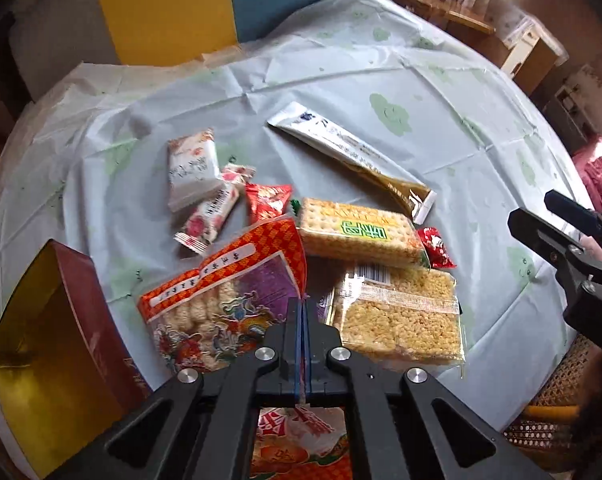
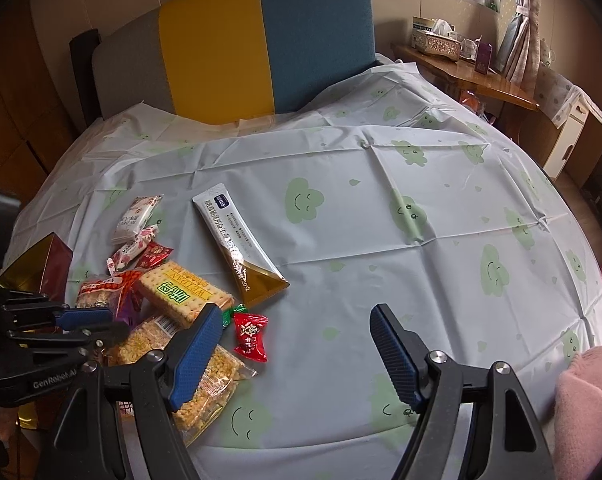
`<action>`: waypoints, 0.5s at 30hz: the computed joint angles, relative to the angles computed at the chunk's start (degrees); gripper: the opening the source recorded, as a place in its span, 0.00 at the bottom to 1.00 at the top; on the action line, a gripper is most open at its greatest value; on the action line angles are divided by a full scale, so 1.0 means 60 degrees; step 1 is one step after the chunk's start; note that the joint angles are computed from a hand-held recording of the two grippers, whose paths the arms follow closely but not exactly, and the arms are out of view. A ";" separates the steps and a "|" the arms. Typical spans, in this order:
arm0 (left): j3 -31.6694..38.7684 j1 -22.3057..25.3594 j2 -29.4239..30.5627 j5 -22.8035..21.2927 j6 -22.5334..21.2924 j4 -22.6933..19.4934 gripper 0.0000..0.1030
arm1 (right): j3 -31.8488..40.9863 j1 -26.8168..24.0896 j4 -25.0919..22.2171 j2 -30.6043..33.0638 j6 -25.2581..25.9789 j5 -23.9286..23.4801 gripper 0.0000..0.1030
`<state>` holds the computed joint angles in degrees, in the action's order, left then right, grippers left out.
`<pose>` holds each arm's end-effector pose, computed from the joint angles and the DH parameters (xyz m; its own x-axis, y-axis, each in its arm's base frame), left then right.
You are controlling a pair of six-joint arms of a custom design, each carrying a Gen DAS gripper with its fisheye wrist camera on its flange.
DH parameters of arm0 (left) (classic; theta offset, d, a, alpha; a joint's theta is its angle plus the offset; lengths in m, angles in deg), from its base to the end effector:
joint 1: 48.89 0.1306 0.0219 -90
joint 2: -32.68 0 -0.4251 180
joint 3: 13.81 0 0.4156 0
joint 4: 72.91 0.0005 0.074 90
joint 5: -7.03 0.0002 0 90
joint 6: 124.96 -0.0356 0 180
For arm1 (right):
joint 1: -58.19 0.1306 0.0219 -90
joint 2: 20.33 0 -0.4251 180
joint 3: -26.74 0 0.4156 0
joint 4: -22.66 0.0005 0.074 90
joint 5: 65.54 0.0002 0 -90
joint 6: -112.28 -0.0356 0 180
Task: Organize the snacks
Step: 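Lift the orange-red bag with the left gripper and carry it toward the gold tray, then lower the bag into the gold tray and open the left gripper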
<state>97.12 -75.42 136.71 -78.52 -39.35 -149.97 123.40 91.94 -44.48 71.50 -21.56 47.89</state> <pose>0.5126 -0.2595 0.4899 -0.8032 0.4863 -0.3440 0.5319 0.8455 -0.0468 0.4230 0.2650 0.4959 -0.7777 0.2447 -0.5790 0.2531 0.9651 0.0679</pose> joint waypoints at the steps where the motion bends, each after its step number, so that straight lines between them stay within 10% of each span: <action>1: -0.0255 0.0133 -0.0262 0.0188 0.0031 0.0313 0.00 | 0.0006 0.0006 0.0010 -0.0001 0.0003 0.0011 0.75; 15: -0.1840 0.2726 -0.3220 0.3822 0.2328 0.3353 0.00 | 0.0058 0.0080 -0.0264 0.0103 -0.0125 0.0501 0.75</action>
<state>86.08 -59.06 117.39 -55.58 -25.38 -129.85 123.75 92.42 -46.07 72.11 -22.31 50.89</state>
